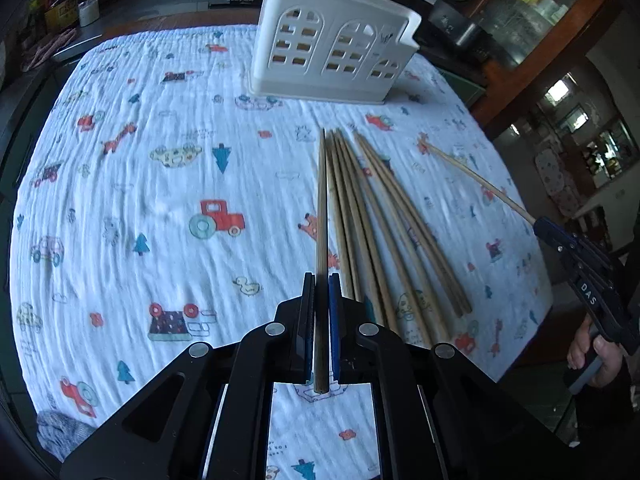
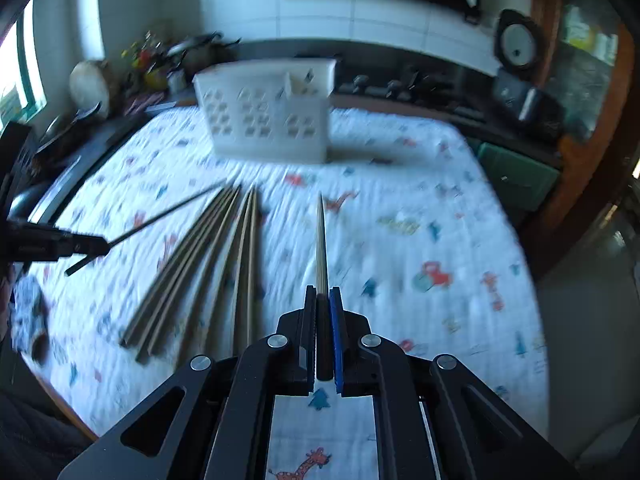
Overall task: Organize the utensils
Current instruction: 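Carry the chopstick in the left tool to the white holder and release while the right tool does likewise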
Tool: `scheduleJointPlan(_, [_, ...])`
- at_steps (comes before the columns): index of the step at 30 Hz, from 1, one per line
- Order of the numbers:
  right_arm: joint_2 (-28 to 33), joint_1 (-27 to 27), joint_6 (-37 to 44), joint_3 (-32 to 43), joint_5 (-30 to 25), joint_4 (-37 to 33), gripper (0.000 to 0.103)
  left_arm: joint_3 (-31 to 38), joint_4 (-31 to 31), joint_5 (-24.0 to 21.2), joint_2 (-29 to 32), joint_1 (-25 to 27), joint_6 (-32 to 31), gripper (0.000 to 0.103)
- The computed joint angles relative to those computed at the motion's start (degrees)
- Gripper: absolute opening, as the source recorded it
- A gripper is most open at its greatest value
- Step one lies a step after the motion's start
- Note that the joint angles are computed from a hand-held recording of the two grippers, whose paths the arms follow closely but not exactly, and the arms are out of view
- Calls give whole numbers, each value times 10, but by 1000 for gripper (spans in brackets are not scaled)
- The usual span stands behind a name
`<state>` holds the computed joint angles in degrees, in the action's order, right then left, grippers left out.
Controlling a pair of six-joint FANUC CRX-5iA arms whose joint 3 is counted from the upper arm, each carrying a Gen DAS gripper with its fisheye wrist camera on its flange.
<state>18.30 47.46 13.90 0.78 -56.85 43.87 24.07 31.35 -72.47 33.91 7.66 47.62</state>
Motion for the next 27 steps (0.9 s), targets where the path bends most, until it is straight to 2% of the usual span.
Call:
scheduleJointPlan(3, [-14, -8, -14, -10, 17, 37, 7, 21, 0, 12, -4, 2, 1, 5])
scheduleJointPlan(5, [-32, -25, -12, -34, 67, 60, 7, 27, 5, 21, -9, 0, 18, 5])
scheduleJointPlan(8, [-49, -57, 37, -55, 137, 92, 7, 9, 10, 61, -29, -11, 55, 5])
scheduleJointPlan(9, [-59, -73, 53, -64, 178, 94, 7, -6, 13, 81, -42, -15, 59, 5])
scheduleJointPlan(10, [-61, -87, 85, -62, 209, 87, 7, -18, 14, 98, -50, -20, 61, 5])
scheduleJointPlan(12, [-50, -103, 148, -29, 222, 54, 7, -13, -17, 116, -55, -33, 107, 5])
scheduleJointPlan(14, [-45, -109, 188, -9, 229, 21, 7, -4, -13, 116, -51, -39, 129, 5])
scheduleJointPlan(15, [-39, -115, 232, 15, 231, -16, 7, 3, -18, 114, -49, -41, 143, 5])
scheduleJointPlan(18, [-9, -130, 373, 121, 185, -146, 7, 12, -11, 119, -53, -47, 142, 5])
scheduleJointPlan(19, [-5, -138, 404, 146, 185, -187, 7, 19, -10, 116, -52, -47, 136, 5])
scheduleJointPlan(22, [23, -153, 485, 243, 127, -278, 7, 43, 20, 94, -45, -40, 100, 5])
scheduleJointPlan(27, [60, -150, 496, 338, 65, -279, 7, 127, 69, 45, -13, -27, 3, 5])
